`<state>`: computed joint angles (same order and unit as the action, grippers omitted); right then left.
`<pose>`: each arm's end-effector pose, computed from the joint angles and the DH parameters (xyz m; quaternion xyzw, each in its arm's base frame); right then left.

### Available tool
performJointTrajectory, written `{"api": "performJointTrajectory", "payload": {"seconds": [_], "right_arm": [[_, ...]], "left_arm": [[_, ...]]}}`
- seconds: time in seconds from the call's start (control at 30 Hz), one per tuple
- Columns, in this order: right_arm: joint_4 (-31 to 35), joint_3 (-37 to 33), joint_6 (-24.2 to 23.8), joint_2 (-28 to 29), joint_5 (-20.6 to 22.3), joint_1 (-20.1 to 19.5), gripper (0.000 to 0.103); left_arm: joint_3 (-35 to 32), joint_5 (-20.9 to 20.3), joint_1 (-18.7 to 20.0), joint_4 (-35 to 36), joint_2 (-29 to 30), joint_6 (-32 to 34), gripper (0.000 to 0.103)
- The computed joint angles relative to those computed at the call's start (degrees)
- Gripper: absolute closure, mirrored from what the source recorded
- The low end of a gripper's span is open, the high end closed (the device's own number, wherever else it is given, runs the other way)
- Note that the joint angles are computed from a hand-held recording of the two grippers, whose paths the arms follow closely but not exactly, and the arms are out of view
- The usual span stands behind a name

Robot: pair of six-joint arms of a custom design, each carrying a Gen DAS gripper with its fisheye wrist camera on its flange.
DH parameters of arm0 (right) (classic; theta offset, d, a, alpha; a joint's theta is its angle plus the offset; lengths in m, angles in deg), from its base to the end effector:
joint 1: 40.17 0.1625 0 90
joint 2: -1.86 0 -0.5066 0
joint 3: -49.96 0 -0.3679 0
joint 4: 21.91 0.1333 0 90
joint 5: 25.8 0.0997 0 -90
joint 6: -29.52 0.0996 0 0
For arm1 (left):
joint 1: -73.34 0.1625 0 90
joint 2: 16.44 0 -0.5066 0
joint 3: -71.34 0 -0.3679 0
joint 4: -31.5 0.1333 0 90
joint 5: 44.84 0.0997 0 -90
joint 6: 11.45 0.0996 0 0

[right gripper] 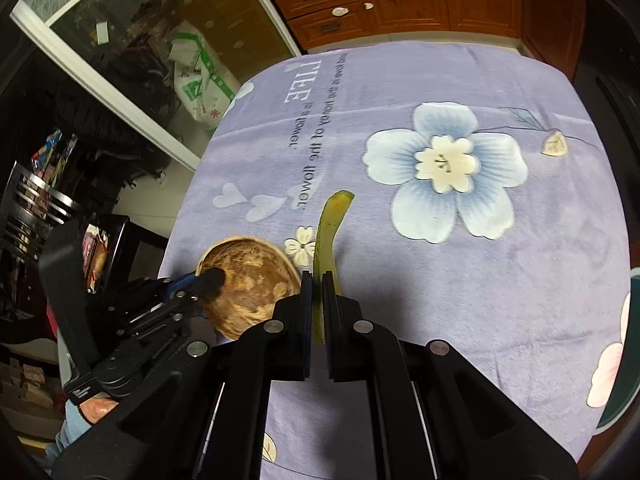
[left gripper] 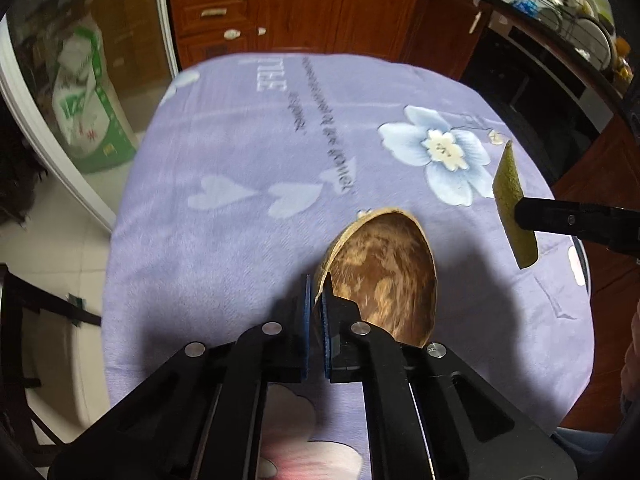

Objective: Collect trash
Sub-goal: 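Grasp the green peel with the right tool while the left tool grasps the basket rim, then carry basket and peel over the teal bin and open both tools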

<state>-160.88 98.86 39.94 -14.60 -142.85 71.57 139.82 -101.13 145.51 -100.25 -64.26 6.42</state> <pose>0.4215 -0.8193 0.0520 0.0614 -0.9608 0.1984 0.1837 -0.0677 -0.8262 0.3667 0.2379 0.9119 -0.1750 0.2851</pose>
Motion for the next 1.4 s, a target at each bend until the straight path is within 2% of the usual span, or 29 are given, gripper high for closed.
{"api": "performJointTrajectory", "payload": {"seconds": [0.33,0.7,0.93,1.17,1.4], "right_arm": [[-13.03,15.45,0.84,-8.69,0.38,-1.49,0.098],[-31.10,37.57,3.67,-22.04,-2.13,-4.73,0.098],[-40.80,49.07,5.20,-29.62,-3.97,-7.21,0.098],[-48.17,57.53,6.42,-35.09,-4.52,-9.81,0.098],[-51.57,63.65,7.95,-39.27,-4.15,-12.77,0.098]], "left_arm": [[4.16,1.47,-4.70,-2.89,-1.03,2.29,0.098],[8.18,-2.14,-10.92,-4.25,1.56,4.65,0.098],[10.08,-4.21,-14.86,-4.77,4.18,6.39,0.098],[10.89,-5.73,-18.16,-4.26,7.33,7.15,0.098],[10.48,-6.81,-20.59,-3.06,11.53,8.00,0.098]]}}
